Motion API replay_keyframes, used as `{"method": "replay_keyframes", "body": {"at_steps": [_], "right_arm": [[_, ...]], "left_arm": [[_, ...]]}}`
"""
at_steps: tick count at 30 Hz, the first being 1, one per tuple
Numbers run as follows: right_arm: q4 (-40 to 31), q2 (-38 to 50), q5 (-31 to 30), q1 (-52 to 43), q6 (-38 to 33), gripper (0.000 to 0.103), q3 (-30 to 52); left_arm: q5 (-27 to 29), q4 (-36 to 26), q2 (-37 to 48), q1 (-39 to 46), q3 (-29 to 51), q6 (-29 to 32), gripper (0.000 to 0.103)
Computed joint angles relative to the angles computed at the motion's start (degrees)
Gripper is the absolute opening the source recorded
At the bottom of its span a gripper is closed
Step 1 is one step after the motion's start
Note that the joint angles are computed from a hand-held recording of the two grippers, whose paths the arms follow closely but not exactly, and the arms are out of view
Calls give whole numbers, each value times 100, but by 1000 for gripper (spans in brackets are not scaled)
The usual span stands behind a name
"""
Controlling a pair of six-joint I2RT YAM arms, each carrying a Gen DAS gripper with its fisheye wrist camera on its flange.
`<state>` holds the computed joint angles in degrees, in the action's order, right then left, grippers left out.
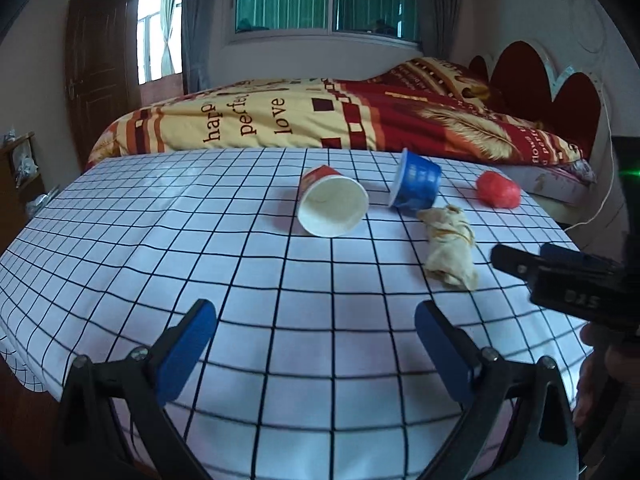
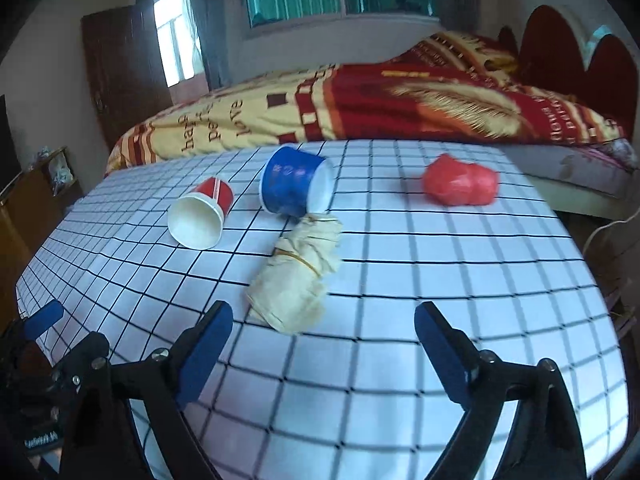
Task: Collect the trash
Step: 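Move both tools back toward the table items, then grasp the red-white paper cup with the left tool while the right tool grasps the beige stocking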
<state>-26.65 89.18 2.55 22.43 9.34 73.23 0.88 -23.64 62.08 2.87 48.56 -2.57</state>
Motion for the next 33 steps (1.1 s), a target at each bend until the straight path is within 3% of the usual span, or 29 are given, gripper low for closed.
{"method": "replay_keyframes", "body": {"at_steps": [6, 8, 10, 12, 13, 20, 23, 28, 31, 33], "right_arm": [[-664, 1347, -329, -41, 41, 78, 1350], [-818, 1579, -504, -103, -11, 64, 1569], [-953, 1720, -691, -186, -85, 57, 1692], [-846, 1716, -852, -284, -280, 32, 1646], [-790, 1734, -798, -346, -368, 30, 1668], [-931, 2243, -825, -798, -608, 25, 2456], [-1033, 2337, -918, -867, -745, 23, 2650], [-974, 2328, -1015, -882, -859, 23, 2637], [-840, 2184, -1067, -885, -901, 23, 2411], [-734, 2045, -1076, -876, -933, 22, 2225]], "left_arm": [[160, 130, 656, 99, 328, -162, 100], [176, 201, 972, 38, 517, -217, 100], [167, 291, 1192, -39, 663, -257, 100], [158, 339, 1501, -115, 907, -272, 100], [170, 340, 1693, -141, 1077, -274, 100], [22, 287, 2975, -240, 2330, -283, 100], [114, 85, 3406, -198, 2750, -314, 94], [340, -374, 3966, -112, 3314, -123, 74], [462, -241, 3813, -14, 3143, -7, 55], [520, -121, 3570, 48, 2873, 77, 53]]}}
